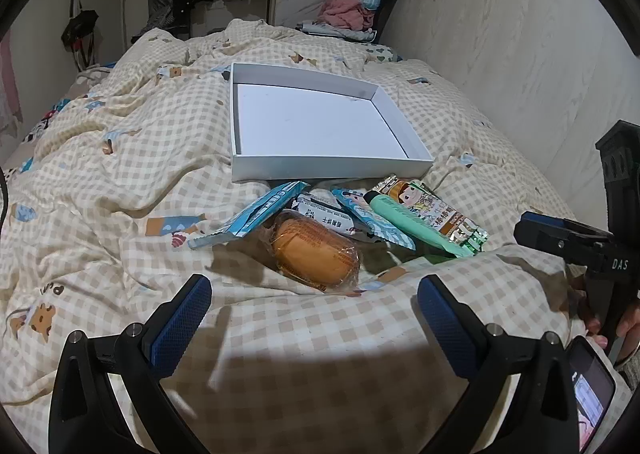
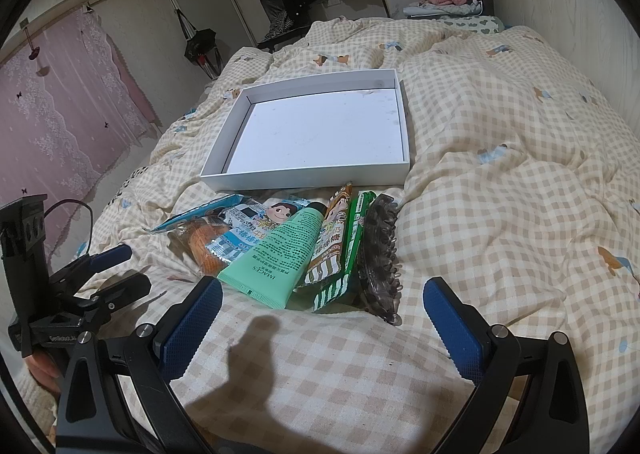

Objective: Organize objects

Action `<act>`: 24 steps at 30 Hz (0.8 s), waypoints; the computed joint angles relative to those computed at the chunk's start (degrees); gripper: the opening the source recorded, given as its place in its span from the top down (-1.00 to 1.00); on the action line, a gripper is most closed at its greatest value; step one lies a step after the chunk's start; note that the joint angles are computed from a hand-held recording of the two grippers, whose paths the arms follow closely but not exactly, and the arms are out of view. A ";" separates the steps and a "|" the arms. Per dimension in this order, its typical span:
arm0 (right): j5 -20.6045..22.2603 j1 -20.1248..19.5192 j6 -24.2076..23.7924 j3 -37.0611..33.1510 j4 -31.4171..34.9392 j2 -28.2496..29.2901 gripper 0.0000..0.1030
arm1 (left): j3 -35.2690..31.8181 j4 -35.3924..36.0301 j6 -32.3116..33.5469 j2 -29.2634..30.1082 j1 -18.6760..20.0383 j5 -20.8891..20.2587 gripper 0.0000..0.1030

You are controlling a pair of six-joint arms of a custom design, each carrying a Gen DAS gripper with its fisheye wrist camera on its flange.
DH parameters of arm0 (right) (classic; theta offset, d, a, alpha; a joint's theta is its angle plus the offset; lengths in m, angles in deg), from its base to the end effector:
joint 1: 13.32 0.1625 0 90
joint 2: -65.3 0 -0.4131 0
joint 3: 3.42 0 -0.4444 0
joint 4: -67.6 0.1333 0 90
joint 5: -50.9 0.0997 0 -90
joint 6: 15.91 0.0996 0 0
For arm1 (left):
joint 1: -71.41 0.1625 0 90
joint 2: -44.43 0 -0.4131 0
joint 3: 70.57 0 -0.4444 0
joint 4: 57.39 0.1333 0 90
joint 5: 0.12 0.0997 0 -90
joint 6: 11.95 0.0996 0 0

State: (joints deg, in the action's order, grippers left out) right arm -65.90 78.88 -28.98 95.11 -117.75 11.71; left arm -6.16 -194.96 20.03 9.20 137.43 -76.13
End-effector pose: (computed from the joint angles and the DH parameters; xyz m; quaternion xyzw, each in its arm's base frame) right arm 0.1149 -0.6879 0.2012 0.0191 -0.8855 0.3925 0.2480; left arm -0.2019 -0.8411 0.1239 0.4425 0.8744 -0.1498 0.1310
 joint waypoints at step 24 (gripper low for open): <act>0.72 0.44 -0.01 0.45 -2.89 0.18 -0.93 | 2.90 -4.44 1.90 -1.32 -0.44 0.38 -0.31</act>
State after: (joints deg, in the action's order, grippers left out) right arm -65.18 79.32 -28.99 95.56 -120.64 11.89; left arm -3.26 -199.40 21.93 7.88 137.00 -75.75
